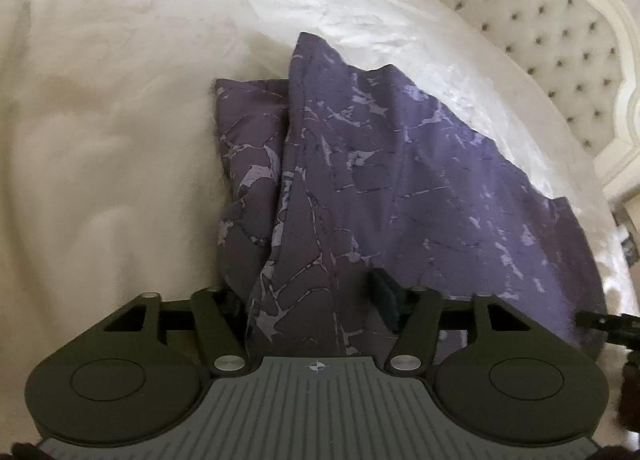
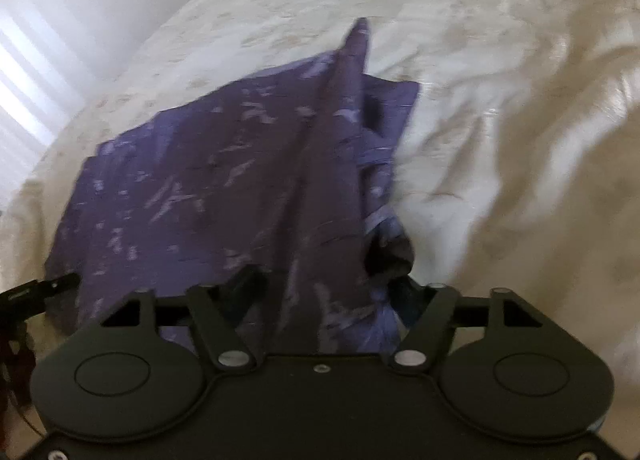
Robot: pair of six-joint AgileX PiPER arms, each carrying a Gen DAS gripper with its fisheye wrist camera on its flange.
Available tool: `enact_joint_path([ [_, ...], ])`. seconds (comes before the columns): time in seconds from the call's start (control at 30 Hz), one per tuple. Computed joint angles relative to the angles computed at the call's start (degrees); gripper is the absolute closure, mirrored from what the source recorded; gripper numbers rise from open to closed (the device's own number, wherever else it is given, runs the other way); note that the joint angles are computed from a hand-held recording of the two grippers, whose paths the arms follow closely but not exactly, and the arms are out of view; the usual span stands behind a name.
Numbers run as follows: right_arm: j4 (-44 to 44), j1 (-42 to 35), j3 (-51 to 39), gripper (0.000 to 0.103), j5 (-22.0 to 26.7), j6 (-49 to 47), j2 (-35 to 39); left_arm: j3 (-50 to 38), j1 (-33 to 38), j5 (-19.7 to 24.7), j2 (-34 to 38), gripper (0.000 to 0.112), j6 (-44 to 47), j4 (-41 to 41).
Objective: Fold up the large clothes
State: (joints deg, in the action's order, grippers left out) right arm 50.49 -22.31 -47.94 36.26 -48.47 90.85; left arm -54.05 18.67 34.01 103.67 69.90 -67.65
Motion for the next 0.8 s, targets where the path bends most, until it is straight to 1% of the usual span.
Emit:
enact_joint_path([
  [0.03, 0.23, -0.12, 0.49, 0.024, -0.72, -0.33, -0.25, 0.64, -0.28, -0.9, 0.13, 0.051, 2.4, -2.38],
  [0.1, 1.36, -1.08, 1.79, 0.024, -0.82, -1.24, -1.38, 1.34, -0.88, -2.09, 0.26, 0.049, 5.74, -5.94],
  [0.17, 3.78, -2.78, 2.44, 0.023, 0.01, -3.46, -2.32, 1.74, -0.47, -1.86, 0.14, 0.047, 6.97, -7.28],
  [0.2, 5.95, -3.85, 3.0, 0.019, 0.49, -5.6, -2.87, 1.62, -0.47, -1.95, 0.18, 0.045, 6.93, -7.59],
  [0.23, 8.24, -5.25, 4.2, 0.015, 1.15, -8.21, -3.92, 3.31, -0.33, -2.24, -0.75, 0.043, 8.73, -9.03],
  [0.27, 11.04, -6.34, 4.94, 0.008, 1.66, -10.88, -4.53, 4.3, -0.64, -2.72, -1.76, 0.042, 9.07, -9.34],
  [0.3, 13.36, -6.98, 5.45, 0.005, 1.97, -12.85, -4.97, 4.8, -0.86, -3.34, -2.48, 0.039, 9.26, -9.6],
  [0.37, 15.36, -7.37, 4.9, 0.004, 2.33, -14.25, -4.53, 8.68, 0.24, -4.03, -5.92, 0.035, 13.31, -12.91],
  [0.47, 15.88, -6.58, 2.12, 0.003, 2.0, -13.33, -1.41, 13.43, 1.01, -6.0, -11.26, 0.034, 19.26, -19.55],
  [0.57, 15.66, -6.04, -1.22, 0.003, 2.56, -11.68, 3.55, 16.44, 0.92, -7.07, -16.46, 0.032, 21.59, -23.58],
  [0.7, 15.88, -5.54, -4.98, 0.001, 5.5, -9.21, 10.61, 16.35, -2.63, -8.42, -20.61, 0.03, 19.32, -22.23],
  [0.77, 17.81, -5.12, -5.87, 0.0, 6.21, -10.46, 13.01, 15.09, -5.5, -9.35, -20.86, 0.03, 17.64, -20.54],
  [0.8, 20.03, -4.92, -6.03, 0.0, 6.56, -12.61, 14.11, 14.32, -7.76, -10.49, -20.62, 0.03, 17.1, -20.34],
])
